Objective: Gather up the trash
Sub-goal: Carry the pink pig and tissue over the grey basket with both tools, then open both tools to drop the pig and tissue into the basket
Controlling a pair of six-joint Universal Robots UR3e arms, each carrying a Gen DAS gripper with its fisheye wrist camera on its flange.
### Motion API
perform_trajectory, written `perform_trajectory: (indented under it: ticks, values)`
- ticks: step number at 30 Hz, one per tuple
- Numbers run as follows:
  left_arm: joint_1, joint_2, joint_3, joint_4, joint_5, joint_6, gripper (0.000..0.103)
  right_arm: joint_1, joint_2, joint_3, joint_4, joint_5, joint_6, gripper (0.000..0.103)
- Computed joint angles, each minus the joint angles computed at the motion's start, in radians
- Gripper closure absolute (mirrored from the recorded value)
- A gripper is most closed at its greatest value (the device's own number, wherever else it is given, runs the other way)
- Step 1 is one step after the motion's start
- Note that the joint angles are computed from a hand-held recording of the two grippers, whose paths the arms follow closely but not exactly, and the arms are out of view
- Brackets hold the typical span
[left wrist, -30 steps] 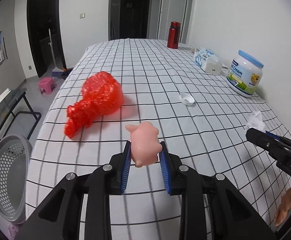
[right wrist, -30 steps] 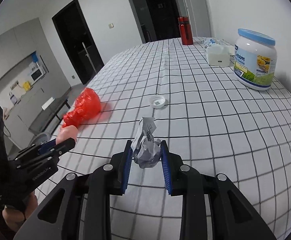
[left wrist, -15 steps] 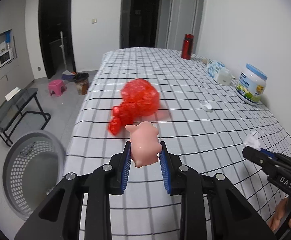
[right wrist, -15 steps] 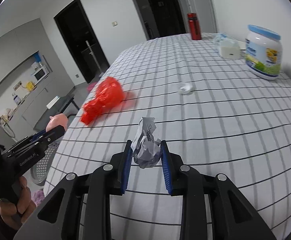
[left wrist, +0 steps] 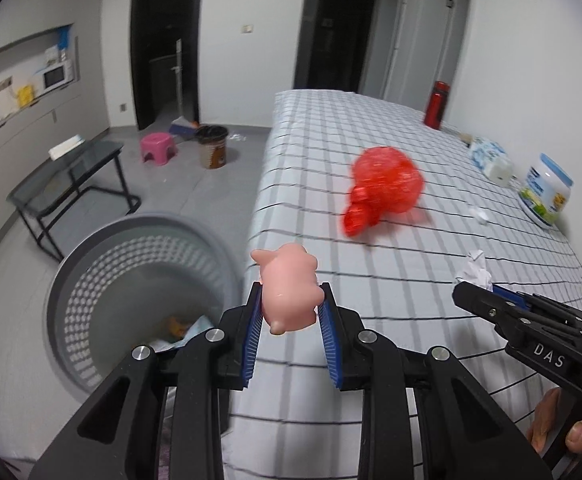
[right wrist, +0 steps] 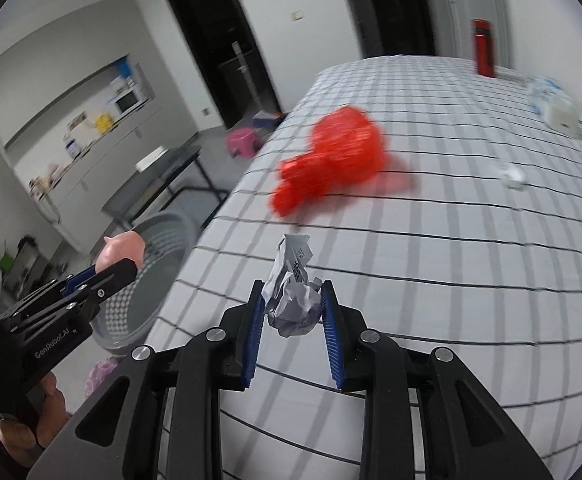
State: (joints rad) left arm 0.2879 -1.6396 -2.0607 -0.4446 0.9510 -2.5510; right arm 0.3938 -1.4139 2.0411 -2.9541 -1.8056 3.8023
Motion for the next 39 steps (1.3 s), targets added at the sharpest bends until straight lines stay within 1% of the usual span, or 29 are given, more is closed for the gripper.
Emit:
perform_trajectory:
  ticks: [7, 15, 20, 23, 26, 28, 31, 35, 36, 39]
  values:
    - [0.096, -0.096, 0.061, -0.015, 0.015, 0.034, 0.075, 0.043, 0.232, -0.314, 0.103, 0.049, -0.053, 0.076]
    - [0.166, -0.231, 0.183, -0.003, 0.053, 0.006, 0.075, 0.065, 0.449, -0.679, 0.261, 0.11, -0.132, 0.076]
    - [0.185, -0.295, 0.249, 0.009, 0.08, -0.025, 0.075, 0.078, 0.571, -0.892, 0.358, 0.133, -0.174, 0.076]
    - [0.198, -0.325, 0.277, 0.013, 0.087, -0.031, 0.075, 0.085, 0.658, -1.052, 0.434, 0.146, -0.203, 0.076]
    - [0.202, -0.351, 0.311, 0.001, 0.095, -0.035, 0.075, 0.09, 0.751, -1.218, 0.516, 0.159, -0.223, 0.076]
    - [0.206, -0.366, 0.334, -0.014, 0.097, -0.035, 0.075, 0.089, 0.798, -1.297, 0.55, 0.167, -0.237, 0.076]
    - [0.213, -0.391, 0.361, -0.024, 0.107, -0.035, 0.075, 0.091, 0.9, -1.473, 0.636, 0.185, -0.25, 0.076]
    - [0.207, -0.424, 0.388, -0.023, 0.128, -0.039, 0.075, 0.084, 0.994, -1.609, 0.703, 0.217, -0.255, 0.076]
    - [0.207, -0.429, 0.391, -0.021, 0.133, -0.038, 0.075, 0.082, 1.024, -1.665, 0.733, 0.223, -0.257, 0.076]
    - [0.198, -0.449, 0.405, -0.018, 0.15, -0.042, 0.075, 0.084, 1.063, -1.722, 0.766, 0.227, -0.254, 0.076]
